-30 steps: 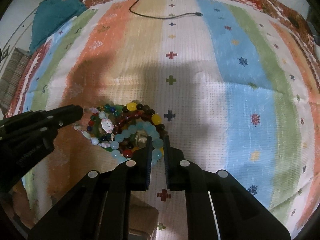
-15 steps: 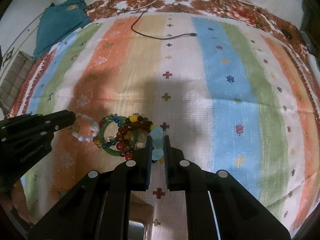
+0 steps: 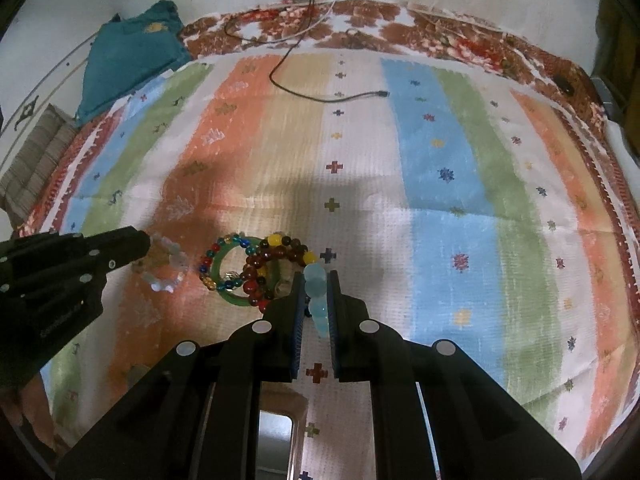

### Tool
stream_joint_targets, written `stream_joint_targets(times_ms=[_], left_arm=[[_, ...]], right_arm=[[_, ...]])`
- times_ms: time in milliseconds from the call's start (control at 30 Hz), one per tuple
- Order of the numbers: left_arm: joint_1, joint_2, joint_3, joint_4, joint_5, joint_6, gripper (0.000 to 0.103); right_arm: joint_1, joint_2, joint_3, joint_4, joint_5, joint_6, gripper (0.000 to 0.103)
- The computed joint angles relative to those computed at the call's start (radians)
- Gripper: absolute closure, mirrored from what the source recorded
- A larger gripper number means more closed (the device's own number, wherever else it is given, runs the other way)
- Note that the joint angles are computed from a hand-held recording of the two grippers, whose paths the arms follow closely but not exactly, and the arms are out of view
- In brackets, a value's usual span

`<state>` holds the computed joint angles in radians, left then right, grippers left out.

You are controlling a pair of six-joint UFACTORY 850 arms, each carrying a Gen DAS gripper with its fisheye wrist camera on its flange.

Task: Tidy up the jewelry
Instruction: 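Lift the clear bracelet with left gripper while right gripper lifts the light blue bracelet, then lower both held bracelets into the silver tin and open both grippers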

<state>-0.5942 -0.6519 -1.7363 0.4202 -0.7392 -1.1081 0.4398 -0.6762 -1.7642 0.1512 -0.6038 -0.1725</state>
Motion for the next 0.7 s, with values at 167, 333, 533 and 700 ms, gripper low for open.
stream_joint_targets(times_ms=[167, 333, 533, 700], left_arm=[[-0.015, 0.031, 0.030, 0.026, 0.016, -0.038, 0.094], [-0.033, 0.078, 0.081, 0.070, 0.046, -0.091, 0.094], [-0.057, 0.122, 0.124, 0.124, 0.068, -0.146, 0.094], [-0.078, 0.146, 0.149, 0.160, 0.082, -0.173, 0.094]], right_arm=[[0.004, 0.036, 0.042, 0.003, 0.040, -0.025, 0.091], [0.005, 0.072, 0.085, 0.026, 0.077, -0.062, 0.091], [0.008, 0.133, 0.158, 0.059, 0.127, -0.115, 0.091], [0.007, 0.180, 0.212, 0.120, 0.155, -0.179, 0.091]])
